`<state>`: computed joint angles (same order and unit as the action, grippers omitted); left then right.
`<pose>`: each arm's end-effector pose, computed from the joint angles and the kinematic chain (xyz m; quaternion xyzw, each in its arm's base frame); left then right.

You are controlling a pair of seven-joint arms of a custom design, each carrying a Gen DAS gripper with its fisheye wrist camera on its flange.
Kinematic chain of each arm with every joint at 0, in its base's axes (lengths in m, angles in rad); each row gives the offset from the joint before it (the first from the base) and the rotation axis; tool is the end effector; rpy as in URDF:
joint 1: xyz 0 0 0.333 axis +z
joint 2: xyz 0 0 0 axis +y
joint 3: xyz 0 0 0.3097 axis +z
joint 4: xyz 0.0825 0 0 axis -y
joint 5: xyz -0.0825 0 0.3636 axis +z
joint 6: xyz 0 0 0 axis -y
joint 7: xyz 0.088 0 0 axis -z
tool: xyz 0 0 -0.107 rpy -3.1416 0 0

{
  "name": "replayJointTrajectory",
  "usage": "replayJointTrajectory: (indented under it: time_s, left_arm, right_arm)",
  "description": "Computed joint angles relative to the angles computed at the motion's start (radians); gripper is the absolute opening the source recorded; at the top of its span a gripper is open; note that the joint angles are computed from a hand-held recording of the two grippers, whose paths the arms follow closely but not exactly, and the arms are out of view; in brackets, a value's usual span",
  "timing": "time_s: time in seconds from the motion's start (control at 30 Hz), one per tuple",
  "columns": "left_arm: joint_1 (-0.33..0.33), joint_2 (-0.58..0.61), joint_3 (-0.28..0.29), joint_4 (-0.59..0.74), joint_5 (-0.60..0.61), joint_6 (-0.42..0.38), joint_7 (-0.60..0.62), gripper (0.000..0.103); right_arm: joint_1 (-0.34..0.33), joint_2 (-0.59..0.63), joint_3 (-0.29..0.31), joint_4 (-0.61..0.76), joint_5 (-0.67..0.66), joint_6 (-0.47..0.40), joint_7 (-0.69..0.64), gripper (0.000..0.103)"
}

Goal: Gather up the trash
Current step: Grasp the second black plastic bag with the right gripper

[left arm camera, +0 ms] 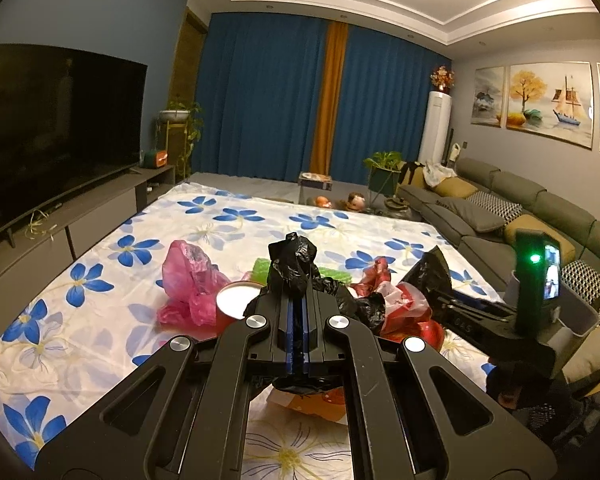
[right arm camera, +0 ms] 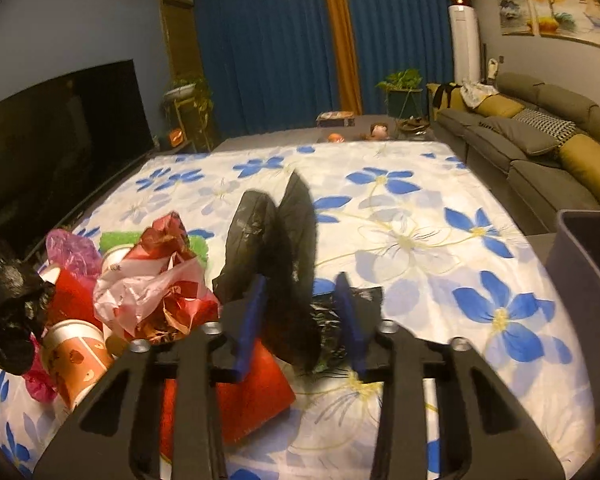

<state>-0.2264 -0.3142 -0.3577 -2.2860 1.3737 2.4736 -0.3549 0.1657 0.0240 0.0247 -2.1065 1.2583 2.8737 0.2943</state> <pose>0.3930 -0.2786 0.5231 -0.6761 0.4734 -0.3871 0.4110 0.5583 0.0527 0.4650 -0.7277 0.5107 -0.2005 0.4116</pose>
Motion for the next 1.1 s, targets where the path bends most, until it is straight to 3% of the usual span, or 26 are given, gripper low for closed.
replayJointTrajectory:
  time_s: [0.03, 0.07, 0.17, 0.4, 0.6, 0.8, 1.1]
  left_arm:
    - [0.000, 0.001, 0.001, 0.000, 0.000, 0.002, 0.001, 0.002]
    - [-0.001, 0.002, 0.000, 0.002, -0.002, 0.001, 0.004, 0.002]
    - [-0.002, 0.005, 0.000, 0.004, 0.002, 0.006, 0.006, 0.002]
    - [-0.006, -0.001, -0.004, 0.008, 0.007, 0.007, 0.000, 0.002]
    - [-0.014, 0.003, -0.017, 0.034, 0.024, 0.008, 0.000, 0.002]
    - [-0.029, 0.030, -0.030, 0.079, 0.051, 0.016, 0.008, 0.002]
    - [-0.083, 0.173, -0.032, 0.247, 0.148, 0.068, 0.032, 0.002]
  right_arm:
    - [0.000, 0.000, 0.000, 0.000, 0.000, -0.010, -0.007, 0.006]
    - [0.000, -0.003, 0.001, -0.002, 0.023, -0.006, -0.035, 0.002]
    - [0.010, -0.039, 0.005, -0.012, 0.208, 0.041, -0.227, 0.001]
    - [0.007, -0.141, -0.032, -0.035, 0.393, 0.043, -0.399, 0.001]
    - [-0.011, -0.240, -0.065, -0.091, 0.436, 0.006, -0.455, 0.001]
    - [-0.031, -0.321, -0.101, -0.149, 0.386, -0.046, -0.439, 0.001]
    - [-0.071, -0.398, -0.160, -0.185, 0.351, -0.066, -0.453, 0.001]
